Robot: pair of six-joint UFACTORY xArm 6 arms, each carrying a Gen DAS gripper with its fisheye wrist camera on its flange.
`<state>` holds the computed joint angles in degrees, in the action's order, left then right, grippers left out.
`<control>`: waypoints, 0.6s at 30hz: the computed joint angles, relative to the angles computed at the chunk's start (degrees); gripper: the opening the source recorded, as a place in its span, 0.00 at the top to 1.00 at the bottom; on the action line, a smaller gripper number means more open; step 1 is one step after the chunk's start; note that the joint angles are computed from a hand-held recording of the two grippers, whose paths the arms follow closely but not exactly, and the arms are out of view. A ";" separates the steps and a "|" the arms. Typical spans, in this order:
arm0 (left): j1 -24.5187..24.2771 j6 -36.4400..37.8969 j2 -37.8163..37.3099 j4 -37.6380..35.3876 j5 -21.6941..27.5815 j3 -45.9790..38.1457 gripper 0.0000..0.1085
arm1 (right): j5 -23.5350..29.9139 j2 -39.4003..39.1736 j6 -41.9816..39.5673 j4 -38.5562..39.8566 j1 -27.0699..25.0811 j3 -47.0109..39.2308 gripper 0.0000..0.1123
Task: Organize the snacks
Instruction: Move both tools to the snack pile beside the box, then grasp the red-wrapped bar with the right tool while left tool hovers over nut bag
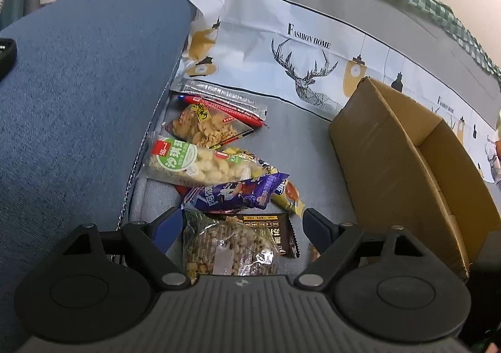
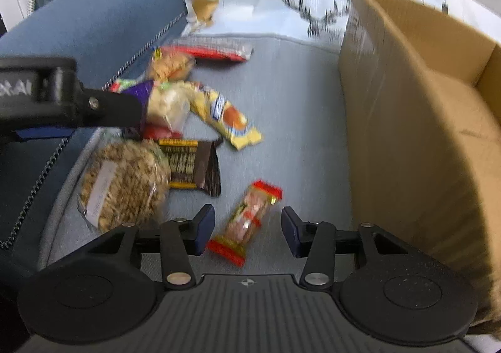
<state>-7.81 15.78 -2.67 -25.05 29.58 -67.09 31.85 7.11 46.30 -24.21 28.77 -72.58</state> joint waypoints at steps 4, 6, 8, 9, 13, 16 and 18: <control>0.35 0.46 0.17 -1.62 0.89 -0.31 0.19 | -0.74 -0.19 -0.04 -1.27 0.17 1.15 0.84; 0.39 0.36 0.28 -1.30 1.23 -0.43 0.19 | -2.90 -1.20 -1.37 0.17 -0.13 2.72 0.84; 0.32 -0.03 0.39 -0.55 1.82 -0.64 0.19 | -3.85 -2.42 -2.00 0.85 -0.24 3.86 0.84; 0.33 -0.34 0.51 0.01 2.36 -0.84 0.19 | -4.65 -3.21 -2.97 1.53 -0.31 4.73 0.84; 0.32 -2.39 1.57 2.94 5.01 -2.21 0.17 | -6.96 -5.98 -11.63 9.47 -0.04 7.89 0.84; 0.04 -3.89 2.04 5.17 5.87 -2.69 0.17 | -5.93 -6.76 -18.16 12.70 0.58 8.78 0.84; -0.16 -3.84 1.78 5.46 5.45 -2.36 0.17 | -4.74 -7.03 -17.90 11.81 0.64 9.25 0.75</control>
<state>-7.97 11.94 -0.89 -19.58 35.03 -69.44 27.11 0.08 28.41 -12.39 29.41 -63.33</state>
